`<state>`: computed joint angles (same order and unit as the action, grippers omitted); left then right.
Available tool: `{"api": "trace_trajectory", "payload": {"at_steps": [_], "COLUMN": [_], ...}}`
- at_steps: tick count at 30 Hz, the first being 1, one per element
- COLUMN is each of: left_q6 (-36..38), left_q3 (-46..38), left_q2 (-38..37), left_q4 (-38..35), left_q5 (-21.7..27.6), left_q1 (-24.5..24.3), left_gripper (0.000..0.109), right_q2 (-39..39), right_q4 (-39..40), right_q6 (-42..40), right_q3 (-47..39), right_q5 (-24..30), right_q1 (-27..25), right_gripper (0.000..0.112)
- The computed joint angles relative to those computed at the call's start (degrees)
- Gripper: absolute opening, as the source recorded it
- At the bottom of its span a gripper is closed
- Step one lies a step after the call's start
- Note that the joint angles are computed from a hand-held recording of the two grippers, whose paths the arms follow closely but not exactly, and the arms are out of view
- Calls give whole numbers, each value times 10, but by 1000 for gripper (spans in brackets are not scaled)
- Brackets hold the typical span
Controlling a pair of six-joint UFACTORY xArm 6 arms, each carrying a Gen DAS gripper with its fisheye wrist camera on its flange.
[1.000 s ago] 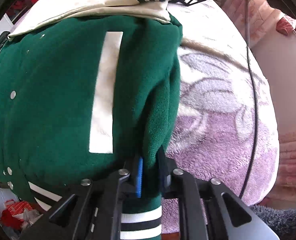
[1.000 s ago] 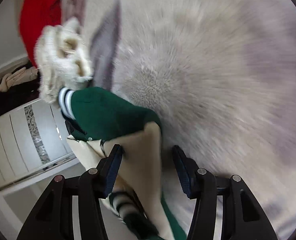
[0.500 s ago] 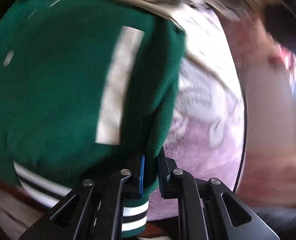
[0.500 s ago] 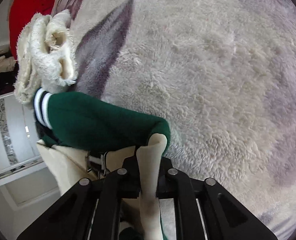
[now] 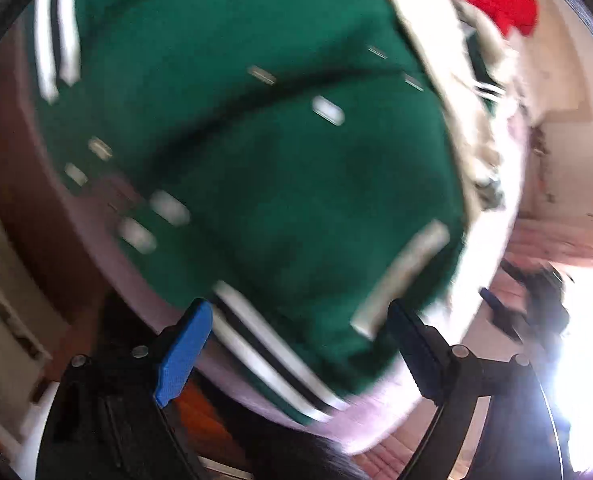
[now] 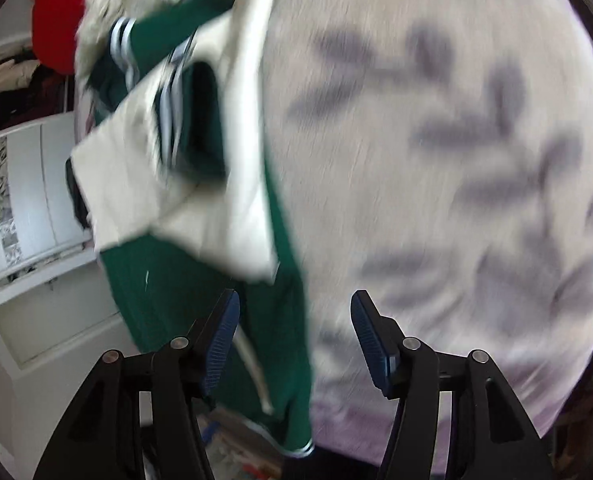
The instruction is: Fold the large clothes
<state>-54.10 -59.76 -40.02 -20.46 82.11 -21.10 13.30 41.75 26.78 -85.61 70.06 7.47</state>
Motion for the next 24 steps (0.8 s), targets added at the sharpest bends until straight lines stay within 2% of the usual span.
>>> {"api": "trace_trajectory", "payload": {"at_steps": [1, 4, 5, 7, 8, 9, 10, 11, 16, 20, 24], "left_q6": [20, 77, 109, 167, 183, 199, 224, 240, 366, 411, 400], "left_q3": [0, 25, 31, 25, 20, 15, 11, 13, 38, 6, -63], "left_q2": [9, 31, 35, 66, 75, 79, 78, 73, 46, 74, 130], "left_q4": [11, 10, 1, 8, 17, 36, 51, 48, -29, -81, -129], "left_q5": [17, 17, 15, 11, 12, 5, -3, -7, -4, 23, 120], "left_q1": [19, 51, 64, 57, 49, 37, 30, 34, 96, 126, 175], "left_gripper": [89, 89, 89, 88, 67, 52, 29, 19, 15, 15, 19], "right_q2": [-16, -60, -62, -72, -78, -88, -98, -110, -176, -191, -172], "right_q4": [16, 63, 62, 47, 34, 26, 15, 0, -117, -142, -145], "right_q6": [8, 38, 54, 96, 122, 138, 163, 194, 362, 434, 484], "right_q3": [22, 90, 93, 107, 114, 125, 135, 147, 188, 199, 189], "right_q5": [-16, -78, -90, -109, -121, -130, -143, -157, -160, -155, -153], "right_q1": [15, 65, 78, 103, 117, 126, 139, 150, 189, 225, 270], "right_gripper": [60, 60, 60, 60, 60, 60, 60, 60, 60, 60, 60]}}
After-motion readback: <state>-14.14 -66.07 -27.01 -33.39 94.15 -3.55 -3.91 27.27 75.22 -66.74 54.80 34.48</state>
